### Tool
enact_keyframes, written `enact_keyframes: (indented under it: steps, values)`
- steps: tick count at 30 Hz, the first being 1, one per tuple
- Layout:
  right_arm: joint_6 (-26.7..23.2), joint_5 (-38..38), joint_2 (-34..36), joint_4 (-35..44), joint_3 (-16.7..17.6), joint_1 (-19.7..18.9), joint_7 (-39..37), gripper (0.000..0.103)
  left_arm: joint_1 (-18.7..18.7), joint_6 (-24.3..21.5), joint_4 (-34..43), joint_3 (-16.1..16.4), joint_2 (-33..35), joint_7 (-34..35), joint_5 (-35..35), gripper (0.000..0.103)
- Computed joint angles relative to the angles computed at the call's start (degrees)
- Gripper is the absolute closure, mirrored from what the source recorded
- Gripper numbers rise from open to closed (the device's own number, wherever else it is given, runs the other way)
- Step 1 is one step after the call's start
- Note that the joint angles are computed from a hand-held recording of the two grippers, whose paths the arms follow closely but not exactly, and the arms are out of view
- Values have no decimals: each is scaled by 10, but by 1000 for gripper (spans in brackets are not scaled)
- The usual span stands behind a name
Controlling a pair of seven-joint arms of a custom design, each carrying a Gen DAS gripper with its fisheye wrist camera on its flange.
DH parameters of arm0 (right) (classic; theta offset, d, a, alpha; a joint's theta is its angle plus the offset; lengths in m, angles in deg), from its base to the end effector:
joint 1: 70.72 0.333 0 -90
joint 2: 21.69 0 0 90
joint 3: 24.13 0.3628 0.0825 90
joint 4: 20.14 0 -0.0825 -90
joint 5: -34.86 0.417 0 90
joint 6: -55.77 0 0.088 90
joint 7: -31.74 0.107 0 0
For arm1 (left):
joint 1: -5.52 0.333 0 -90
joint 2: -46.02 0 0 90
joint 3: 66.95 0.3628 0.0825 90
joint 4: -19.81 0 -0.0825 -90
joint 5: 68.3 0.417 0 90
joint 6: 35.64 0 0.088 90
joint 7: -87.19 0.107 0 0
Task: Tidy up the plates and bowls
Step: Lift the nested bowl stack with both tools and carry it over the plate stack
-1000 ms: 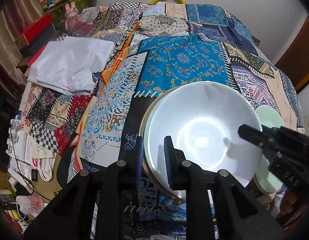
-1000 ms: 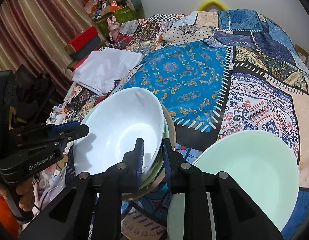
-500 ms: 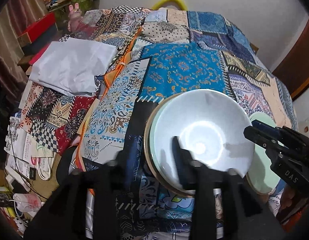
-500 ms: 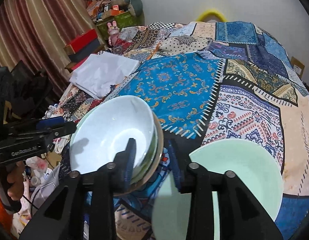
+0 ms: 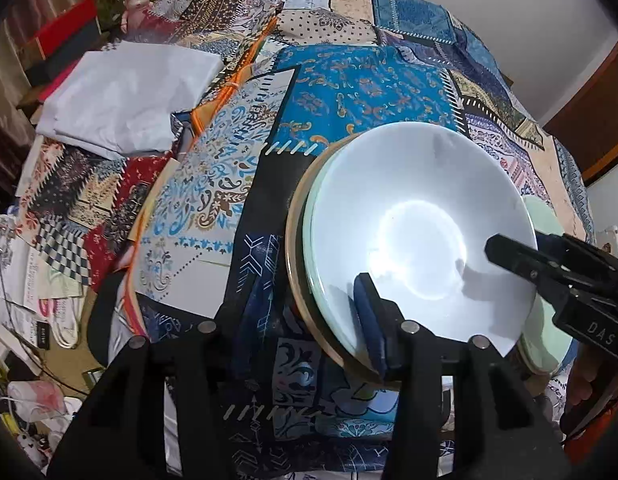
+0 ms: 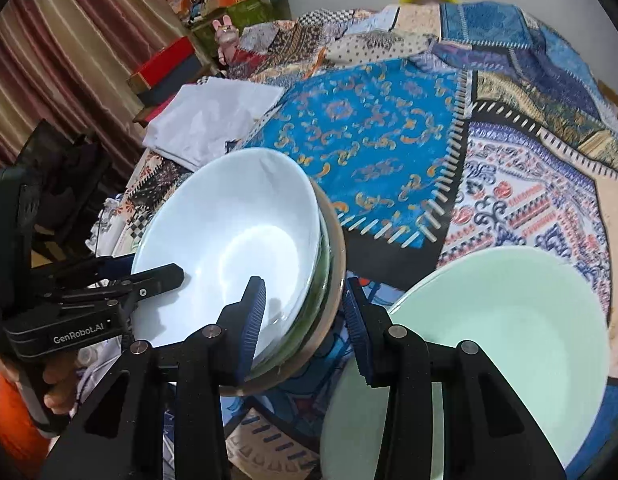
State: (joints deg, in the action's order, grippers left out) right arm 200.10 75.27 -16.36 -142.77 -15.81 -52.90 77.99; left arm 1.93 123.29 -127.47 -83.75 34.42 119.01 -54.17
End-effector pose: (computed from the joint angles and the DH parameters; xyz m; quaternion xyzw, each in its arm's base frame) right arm 0.5496 0.2615 0.4160 -0.8692 0.4081 0.0381 0.2764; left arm 0.4468 -0.1784 0.3950 -0.8249 0.5230 -0.1821 0.1135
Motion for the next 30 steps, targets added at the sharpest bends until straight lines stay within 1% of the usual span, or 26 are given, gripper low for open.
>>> enact_keyframes:
  steps: [6, 8, 10, 12, 18, 21, 24, 27, 30]
  values:
    - [10, -18, 9, -1, 4, 4, 17, 67, -4, 30, -6, 8, 9, 18, -22, 60]
    - [16, -22, 9, -3, 5, 4, 21, 67, -5, 42, -6, 10, 15, 26, -30, 65]
    - [16, -20, 9, -3, 6, 3, 22, 68, -9, 53, -5, 12, 21, 38, -41, 72]
    - [15, -16, 8, -2, 6, 2, 26, 68, 0, 46, 0, 2, 23, 20, -23, 72]
    - [11, -5, 11, 3, 6, -2, 31, 70, -4, 43, 3, 7, 20, 12, -31, 72]
    - [10, 4, 9, 5, 6, -4, 31, 70, -1, 33, 8, 4, 18, 5, -23, 72]
    - [17, 13, -1, 1, 4, -4, 25, 70, 4, 19, 17, -2, 17, -11, 1, 72]
    - [23, 29, -14, -5, 1, -4, 13, 70, -2, 19, 20, 2, 14, -9, -2, 72]
    - [23, 45, -27, -9, -6, -3, 1, 70, 2, 10, 28, -6, 6, -23, 17, 72]
